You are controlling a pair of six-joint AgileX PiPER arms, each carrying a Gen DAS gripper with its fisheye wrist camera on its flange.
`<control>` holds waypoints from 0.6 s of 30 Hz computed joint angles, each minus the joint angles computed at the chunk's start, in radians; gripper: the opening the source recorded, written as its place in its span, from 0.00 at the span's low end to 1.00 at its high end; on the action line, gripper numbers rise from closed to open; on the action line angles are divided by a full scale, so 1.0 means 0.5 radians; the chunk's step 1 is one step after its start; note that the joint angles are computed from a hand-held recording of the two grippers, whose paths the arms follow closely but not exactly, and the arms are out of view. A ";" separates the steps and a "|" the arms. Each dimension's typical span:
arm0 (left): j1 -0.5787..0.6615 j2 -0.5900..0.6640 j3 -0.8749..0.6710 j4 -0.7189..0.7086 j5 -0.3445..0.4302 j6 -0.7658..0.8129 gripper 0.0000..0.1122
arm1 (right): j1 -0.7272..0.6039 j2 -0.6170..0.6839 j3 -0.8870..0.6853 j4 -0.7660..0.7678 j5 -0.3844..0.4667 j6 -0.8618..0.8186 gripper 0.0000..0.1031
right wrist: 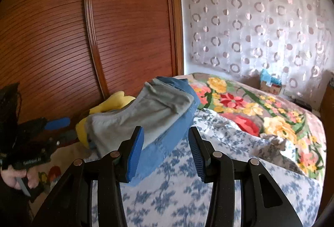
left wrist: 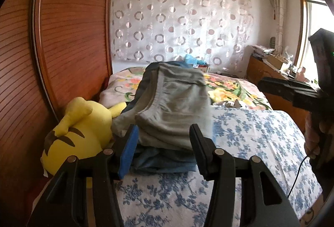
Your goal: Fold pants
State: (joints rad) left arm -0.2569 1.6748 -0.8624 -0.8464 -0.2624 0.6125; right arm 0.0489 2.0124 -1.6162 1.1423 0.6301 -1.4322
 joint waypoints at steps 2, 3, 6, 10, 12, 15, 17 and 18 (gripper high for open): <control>-0.037 -0.048 0.037 -0.050 -0.017 0.058 0.46 | -0.046 -0.141 0.232 0.139 -0.007 -0.166 0.45; -0.057 -0.073 0.054 -0.081 -0.024 0.089 0.46 | -0.067 -0.205 0.332 0.204 -0.012 -0.242 0.45; -0.112 -0.137 0.100 -0.137 -0.038 0.147 0.46 | -0.131 -0.375 0.581 0.378 -0.030 -0.440 0.45; -0.196 -0.221 0.169 -0.206 -0.057 0.209 0.49 | -0.173 -0.538 0.812 0.495 -0.059 -0.566 0.45; -0.252 -0.264 0.206 -0.232 -0.076 0.228 0.54 | -0.186 -0.597 0.884 0.526 -0.070 -0.586 0.45; -0.307 -0.318 0.253 -0.240 -0.080 0.237 0.64 | -0.216 -0.701 1.035 0.628 -0.074 -0.685 0.45; -0.331 -0.358 0.286 -0.196 -0.076 0.194 0.71 | -0.226 -0.756 1.119 0.682 -0.086 -0.736 0.46; -0.341 -0.371 0.296 -0.188 -0.068 0.192 0.73 | -0.233 -0.780 1.154 0.700 -0.086 -0.747 0.46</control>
State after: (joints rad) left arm -0.4275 1.4893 -0.7145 -0.9402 -0.2964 0.7084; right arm -0.0678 1.6222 -1.0394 1.4925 0.5871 -1.8057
